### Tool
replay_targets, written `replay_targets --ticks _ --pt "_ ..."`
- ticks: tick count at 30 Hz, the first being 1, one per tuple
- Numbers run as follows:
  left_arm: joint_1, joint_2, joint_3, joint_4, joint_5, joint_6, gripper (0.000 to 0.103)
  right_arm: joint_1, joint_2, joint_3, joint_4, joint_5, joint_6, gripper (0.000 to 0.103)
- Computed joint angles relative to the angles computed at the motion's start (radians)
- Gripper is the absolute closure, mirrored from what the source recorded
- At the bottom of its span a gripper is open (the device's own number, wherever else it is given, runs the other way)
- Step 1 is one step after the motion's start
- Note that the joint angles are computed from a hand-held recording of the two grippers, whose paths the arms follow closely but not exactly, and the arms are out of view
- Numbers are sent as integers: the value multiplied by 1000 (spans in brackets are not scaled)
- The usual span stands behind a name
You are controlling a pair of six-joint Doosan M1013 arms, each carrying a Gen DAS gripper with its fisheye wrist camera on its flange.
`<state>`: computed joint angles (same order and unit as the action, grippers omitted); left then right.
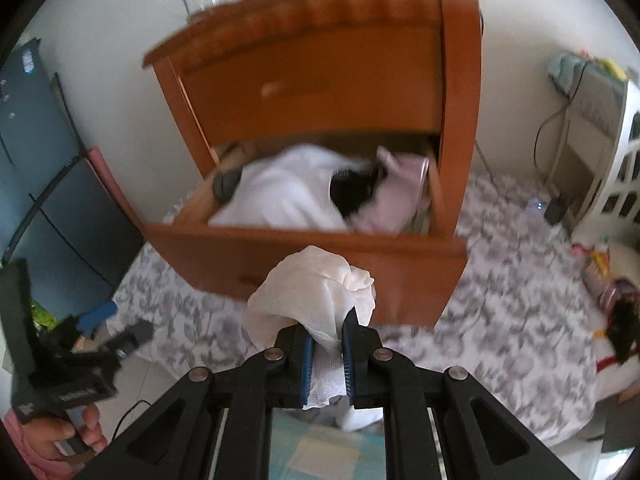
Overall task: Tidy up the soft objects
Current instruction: 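Lower the white cloth onto the pile on the sheet with the right gripper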
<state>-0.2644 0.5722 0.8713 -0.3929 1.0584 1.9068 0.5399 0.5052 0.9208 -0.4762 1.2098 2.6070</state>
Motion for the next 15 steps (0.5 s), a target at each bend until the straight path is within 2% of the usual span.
replay_targets --ticks 5,15 --pt "1 6 -7 3 11 -12 1 -4 22 -3 51 41 10 89" --pt "1 15 -12 4 30 -15 1 -14 48 1 119 51 43 89"
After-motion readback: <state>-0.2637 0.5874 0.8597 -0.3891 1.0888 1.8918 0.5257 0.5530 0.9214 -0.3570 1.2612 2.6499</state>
